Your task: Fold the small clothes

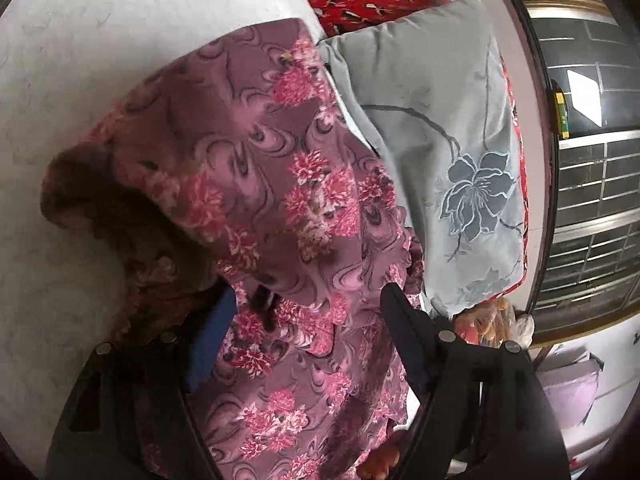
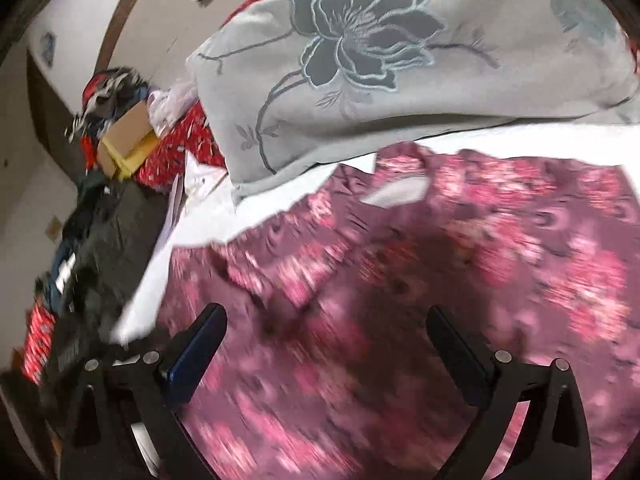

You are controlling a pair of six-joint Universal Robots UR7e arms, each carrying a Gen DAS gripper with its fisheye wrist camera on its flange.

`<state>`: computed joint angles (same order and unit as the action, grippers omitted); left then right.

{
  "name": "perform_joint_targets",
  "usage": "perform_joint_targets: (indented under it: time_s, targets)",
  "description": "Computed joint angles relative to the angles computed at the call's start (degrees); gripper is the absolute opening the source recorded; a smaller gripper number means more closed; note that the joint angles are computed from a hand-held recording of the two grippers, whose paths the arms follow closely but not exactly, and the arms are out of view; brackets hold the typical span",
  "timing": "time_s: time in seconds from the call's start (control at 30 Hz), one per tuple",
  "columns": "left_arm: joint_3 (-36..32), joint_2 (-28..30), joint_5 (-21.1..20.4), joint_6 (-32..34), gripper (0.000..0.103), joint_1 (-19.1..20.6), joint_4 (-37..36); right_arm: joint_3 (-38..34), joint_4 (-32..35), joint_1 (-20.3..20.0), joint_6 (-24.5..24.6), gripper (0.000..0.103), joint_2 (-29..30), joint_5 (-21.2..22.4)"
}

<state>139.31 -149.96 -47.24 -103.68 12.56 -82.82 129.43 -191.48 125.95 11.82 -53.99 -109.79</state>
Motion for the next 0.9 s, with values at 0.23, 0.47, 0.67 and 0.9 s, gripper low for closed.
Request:
perform_joint_targets:
  time_s: [0.23, 0.47, 0.67, 0.9]
  targets:
    - [-0.11, 2.32, -0.88, 3.22, 0.074, 1.33, -1.1, -4.92, 1.46, -2.21, 4.33, 0.007, 5.29, 3.87]
    - [-0.11, 5.15, -1.1, 4.24, 0.074, 2.67, -2.66, 3.3, -9.82, -1.58, 0.55, 0.006, -3.64, 2.42]
    - [-0.33, 6.7, -1.64, 3.98, 0.074, 2.5, -1.9, 12.49, -10.87, -5.78, 1.84, 0.006, -14.51, -2.52]
    - [-0.56, 8.11, -1.85, 5.04, 0.074, 2.81, -1.62, 20.37, -10.11, -12.93, 5.08, 0.015, -20.95, 0.66]
